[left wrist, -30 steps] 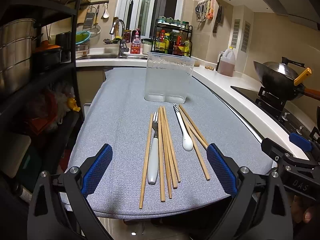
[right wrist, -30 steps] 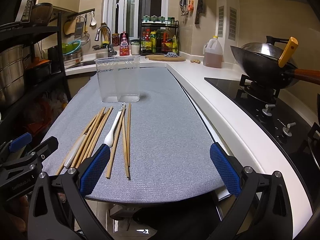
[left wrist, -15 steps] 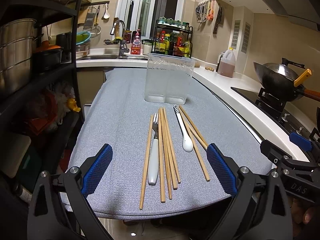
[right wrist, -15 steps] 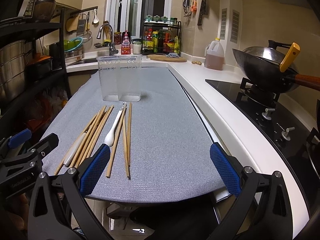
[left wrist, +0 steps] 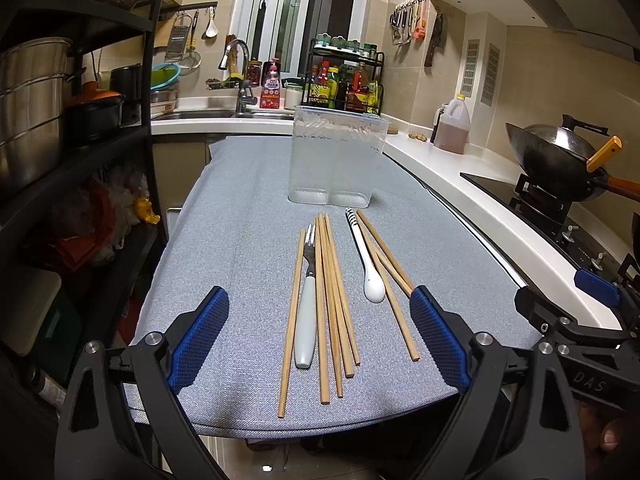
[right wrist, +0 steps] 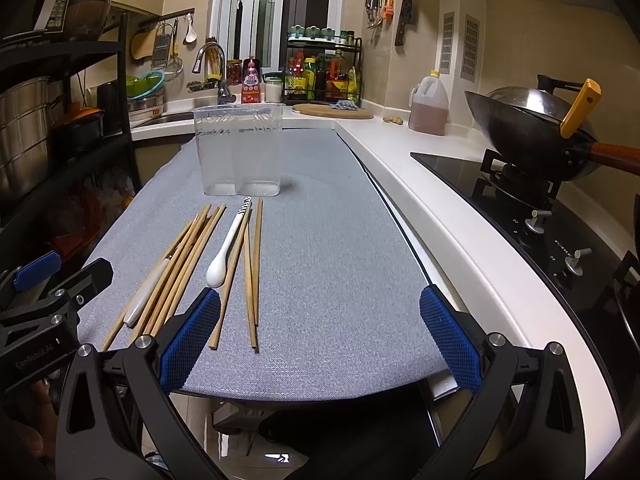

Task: Organize utensils
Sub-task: 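Close the right tool on a wooden chopstick while the left tool grasps another chopstick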

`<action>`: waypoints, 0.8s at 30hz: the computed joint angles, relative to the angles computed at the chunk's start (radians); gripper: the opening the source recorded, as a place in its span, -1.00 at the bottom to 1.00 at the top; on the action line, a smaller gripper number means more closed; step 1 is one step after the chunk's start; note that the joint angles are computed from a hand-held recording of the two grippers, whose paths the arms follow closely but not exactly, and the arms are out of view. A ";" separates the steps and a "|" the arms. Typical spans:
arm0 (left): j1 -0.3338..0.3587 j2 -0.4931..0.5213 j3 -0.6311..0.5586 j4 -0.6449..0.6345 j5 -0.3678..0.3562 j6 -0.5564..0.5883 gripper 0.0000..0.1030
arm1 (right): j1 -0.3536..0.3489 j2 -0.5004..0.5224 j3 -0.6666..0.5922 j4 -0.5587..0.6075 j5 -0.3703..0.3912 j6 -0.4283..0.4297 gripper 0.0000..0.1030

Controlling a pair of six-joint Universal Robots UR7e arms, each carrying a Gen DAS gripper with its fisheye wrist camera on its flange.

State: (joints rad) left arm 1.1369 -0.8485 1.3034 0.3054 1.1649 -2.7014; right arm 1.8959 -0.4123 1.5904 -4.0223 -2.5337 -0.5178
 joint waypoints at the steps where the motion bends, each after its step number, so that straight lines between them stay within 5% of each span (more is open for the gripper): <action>1: 0.000 0.000 0.001 -0.002 -0.001 0.001 0.68 | -0.002 0.000 0.002 0.001 0.004 0.004 0.89; 4: 0.004 0.008 -0.011 0.016 -0.009 -0.011 0.47 | -0.012 0.000 0.005 0.009 0.024 0.019 0.81; 6: 0.009 0.025 -0.039 0.047 -0.024 -0.029 0.27 | -0.022 0.004 0.002 0.023 0.041 0.029 0.50; 13: 0.035 0.103 -0.149 0.171 -0.081 -0.080 -0.32 | -0.082 0.000 -0.006 0.168 0.163 0.131 0.09; 19: 0.055 0.155 -0.213 0.244 -0.103 -0.112 -0.38 | -0.143 -0.007 -0.049 0.345 0.235 0.242 -0.20; 24: 0.059 0.177 -0.230 0.271 -0.114 -0.116 -0.52 | -0.141 0.017 -0.081 0.391 0.235 0.191 -0.24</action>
State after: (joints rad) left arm 1.1963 -0.6713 1.0732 0.5767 1.0509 -2.8171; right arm 1.7547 -0.3952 1.5098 -3.6316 -2.2990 -0.3268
